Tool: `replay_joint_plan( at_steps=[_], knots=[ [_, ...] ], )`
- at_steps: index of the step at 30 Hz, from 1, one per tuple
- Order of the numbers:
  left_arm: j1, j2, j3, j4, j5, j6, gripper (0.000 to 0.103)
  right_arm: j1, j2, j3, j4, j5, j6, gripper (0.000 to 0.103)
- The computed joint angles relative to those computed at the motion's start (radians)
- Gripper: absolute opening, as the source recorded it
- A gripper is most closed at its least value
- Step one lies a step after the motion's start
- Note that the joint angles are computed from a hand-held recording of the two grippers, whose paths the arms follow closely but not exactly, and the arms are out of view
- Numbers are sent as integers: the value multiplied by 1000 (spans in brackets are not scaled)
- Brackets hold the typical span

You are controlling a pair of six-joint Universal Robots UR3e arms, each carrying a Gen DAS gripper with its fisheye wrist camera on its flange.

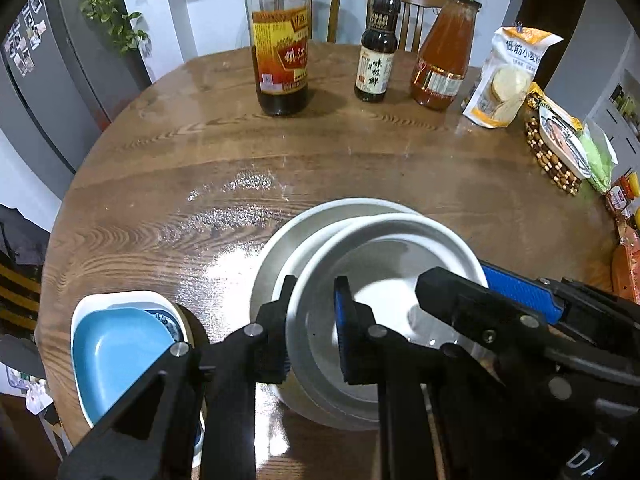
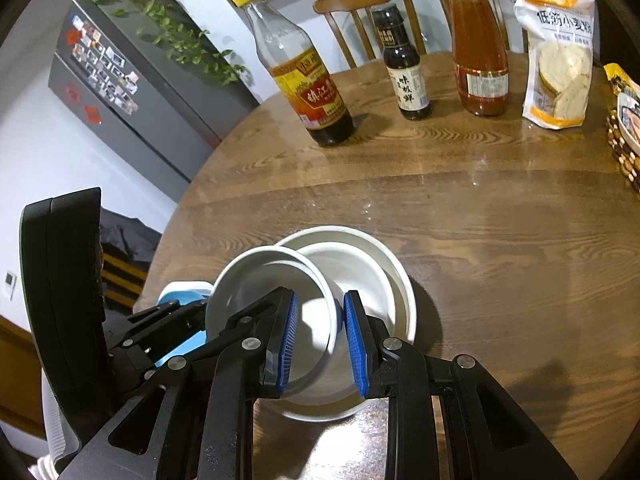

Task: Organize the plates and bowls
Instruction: 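Lower the white cup with both tools into the smaller white bowl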

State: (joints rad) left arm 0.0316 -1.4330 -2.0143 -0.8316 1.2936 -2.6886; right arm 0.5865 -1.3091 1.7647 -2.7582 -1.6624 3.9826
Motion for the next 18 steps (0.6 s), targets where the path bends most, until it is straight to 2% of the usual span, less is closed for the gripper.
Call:
replay_joint_plan(
  at_steps=[12, 18],
  knots=[
    [-14, -56, -3, 40, 29, -5, 15, -20, 29, 9, -25, 38, -4, 28],
    [-28, -67, 2, 51, 38, -11, 16, -14, 25, -1, -10, 23, -13, 28]
  ],
)
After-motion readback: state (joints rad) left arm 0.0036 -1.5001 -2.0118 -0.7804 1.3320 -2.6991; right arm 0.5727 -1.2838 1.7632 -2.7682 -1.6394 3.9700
